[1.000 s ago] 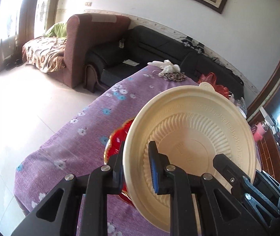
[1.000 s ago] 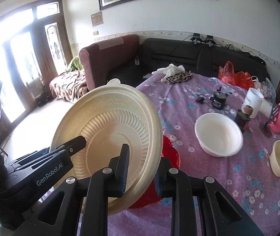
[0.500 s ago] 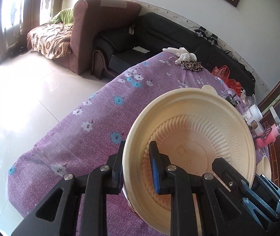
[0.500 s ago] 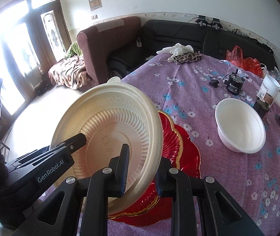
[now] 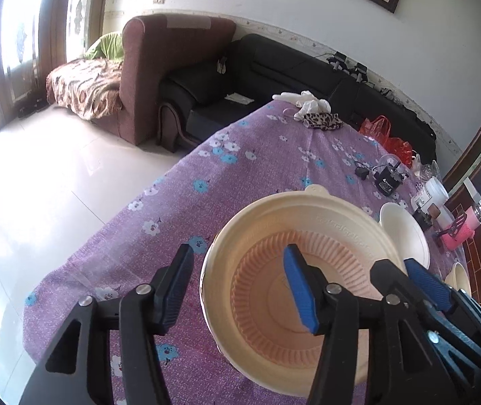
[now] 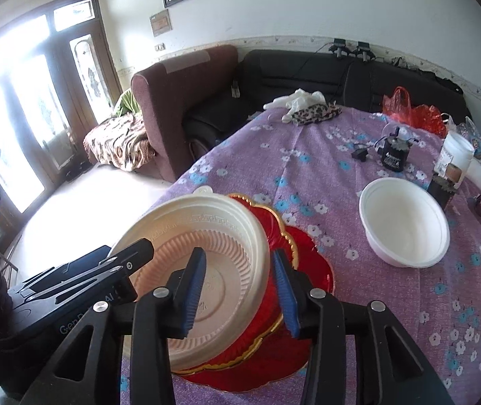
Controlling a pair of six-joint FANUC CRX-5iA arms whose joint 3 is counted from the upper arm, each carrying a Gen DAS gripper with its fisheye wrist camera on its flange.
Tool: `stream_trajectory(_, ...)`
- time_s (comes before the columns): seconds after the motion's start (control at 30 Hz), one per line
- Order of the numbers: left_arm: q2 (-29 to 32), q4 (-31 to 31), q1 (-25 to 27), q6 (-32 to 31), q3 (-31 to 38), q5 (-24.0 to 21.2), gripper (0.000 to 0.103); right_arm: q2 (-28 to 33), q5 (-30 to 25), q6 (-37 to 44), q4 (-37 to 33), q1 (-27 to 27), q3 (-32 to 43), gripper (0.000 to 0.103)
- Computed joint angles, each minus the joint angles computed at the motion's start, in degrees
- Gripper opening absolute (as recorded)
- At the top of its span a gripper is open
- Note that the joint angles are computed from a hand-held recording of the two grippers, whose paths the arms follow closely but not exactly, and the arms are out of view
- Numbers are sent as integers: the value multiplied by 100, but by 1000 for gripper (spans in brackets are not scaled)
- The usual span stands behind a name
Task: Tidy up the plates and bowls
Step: 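Lower the beige bowl onto the stack and open the right gripper, then move the right gripper to the white bowl and grasp its rim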
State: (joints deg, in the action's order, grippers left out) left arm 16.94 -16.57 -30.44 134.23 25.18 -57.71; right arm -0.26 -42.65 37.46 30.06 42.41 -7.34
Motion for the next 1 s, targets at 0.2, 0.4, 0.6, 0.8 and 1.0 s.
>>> stream_trajectory(0.2, 16, -1020, -528, 325, 429, -446, 70, -531, 297, -687, 619, 8, -617, 63)
stream_trajectory(0.4, 113, -1471, -954, 238, 783, -670, 75, -1073, 301, -1194, 982, -43, -1183, 66)
stream_trajectory(0.6, 331, -1742, -1346, 50, 1214, -869, 78, -1634, 214, -1469, 1029, -256, -1698, 67)
stream_trajectory(0.8, 808, -1724, -1657, -412, 1880, -1099, 79, -2065, 31, -1340, 719, -709, -2022, 68)
stream_trajectory(1.0, 1498, -1384, -1784, -900, 2777, -1404, 79, -2339, -19, -958, 142, -1310, -2151, 68)
